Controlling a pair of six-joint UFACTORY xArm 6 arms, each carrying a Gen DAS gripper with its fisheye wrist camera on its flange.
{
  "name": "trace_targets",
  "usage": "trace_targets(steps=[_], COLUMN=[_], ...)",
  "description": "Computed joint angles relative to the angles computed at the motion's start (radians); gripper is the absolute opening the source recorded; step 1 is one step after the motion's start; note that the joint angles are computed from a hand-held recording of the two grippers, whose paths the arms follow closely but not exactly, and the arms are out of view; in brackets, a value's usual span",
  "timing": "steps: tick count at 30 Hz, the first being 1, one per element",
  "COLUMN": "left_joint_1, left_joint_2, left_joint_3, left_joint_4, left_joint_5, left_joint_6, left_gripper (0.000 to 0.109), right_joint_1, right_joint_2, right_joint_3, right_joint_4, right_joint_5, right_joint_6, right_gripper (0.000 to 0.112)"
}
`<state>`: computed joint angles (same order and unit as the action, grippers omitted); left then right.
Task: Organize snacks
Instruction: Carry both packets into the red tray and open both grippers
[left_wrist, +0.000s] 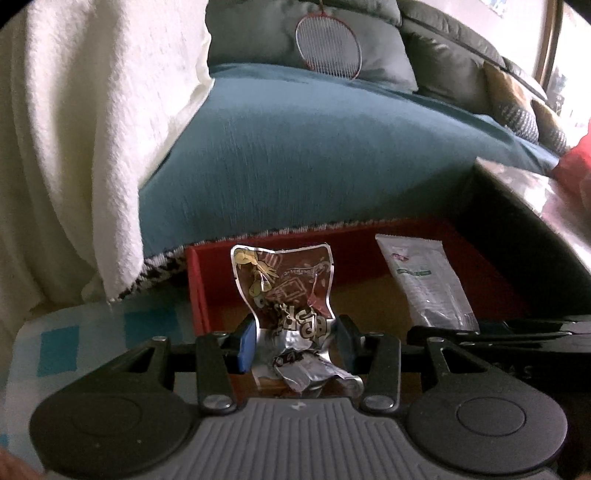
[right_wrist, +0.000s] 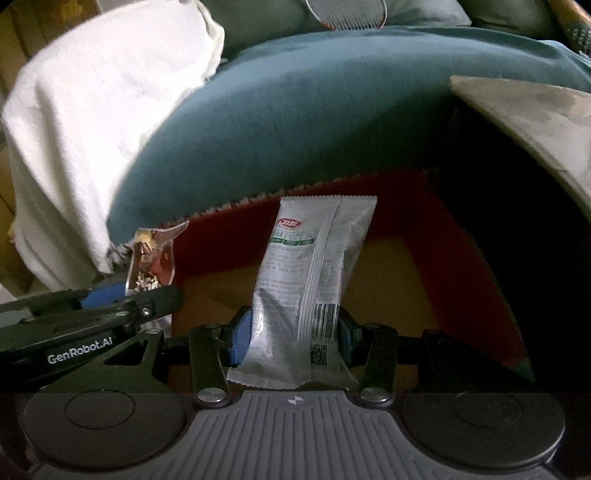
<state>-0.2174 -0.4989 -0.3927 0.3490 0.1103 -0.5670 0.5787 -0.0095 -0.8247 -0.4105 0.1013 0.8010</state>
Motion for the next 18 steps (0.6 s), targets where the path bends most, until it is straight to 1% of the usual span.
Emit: trace_targets(steps=[3, 6, 8, 10, 12, 14, 16, 18], left_joint_1=[-0.005, -0.007, -0.009, -0.011, -0.012, -0.003, 0.002, 0.007], left_joint_2=[0.025, 0.031, 0.030, 0.027, 0.024, 0.022, 0.022, 0.016], left_joint_3=[-0.007, -0.005, -0.007, -0.005, -0.004, -0.008, -0.012, -0.012], left_joint_4=[-0.030, 0.001, 0.016, 0.014, 0.010, 0.033, 0.034, 0.052], left_joint_5=[0.006, 0.019, 0.022, 0.025, 0.027, 0.029, 0.027, 0.027], left_joint_6=[0.020, -0.004, -0.015, -0.017, -0.009, -0.029, -0.030, -0.050], left_gripper=[0.039, 0.040, 0.040, 0.040, 0.040, 0.041, 0.044, 0.045], right_joint_1=[0.002, 0.006, 0.004, 0.009, 0.007, 0.004, 0.002, 0.000], right_joint_2=[0.027, 0.044, 0.053, 0.056, 0.056, 0.056, 0.058, 0.058], right_joint_3=[-0.013, -0.025, -0.035, -0.038, -0.039, -0.038, -0.040, -0.043], right_joint_4=[0.043, 0.087, 0.076, 0.116, 0.091, 0.070, 0.067, 0.036], right_joint_5=[0.007, 0.017, 0.025, 0.036, 0.043, 0.041, 0.039, 0.044], right_joint_6=[-0.043, -0.086, -0.077, -0.114, -0.098, -0.076, -0.069, -0.047], right_gripper=[0.054, 0.055, 0.055, 0.056, 0.057, 0.057, 0.058, 0.059])
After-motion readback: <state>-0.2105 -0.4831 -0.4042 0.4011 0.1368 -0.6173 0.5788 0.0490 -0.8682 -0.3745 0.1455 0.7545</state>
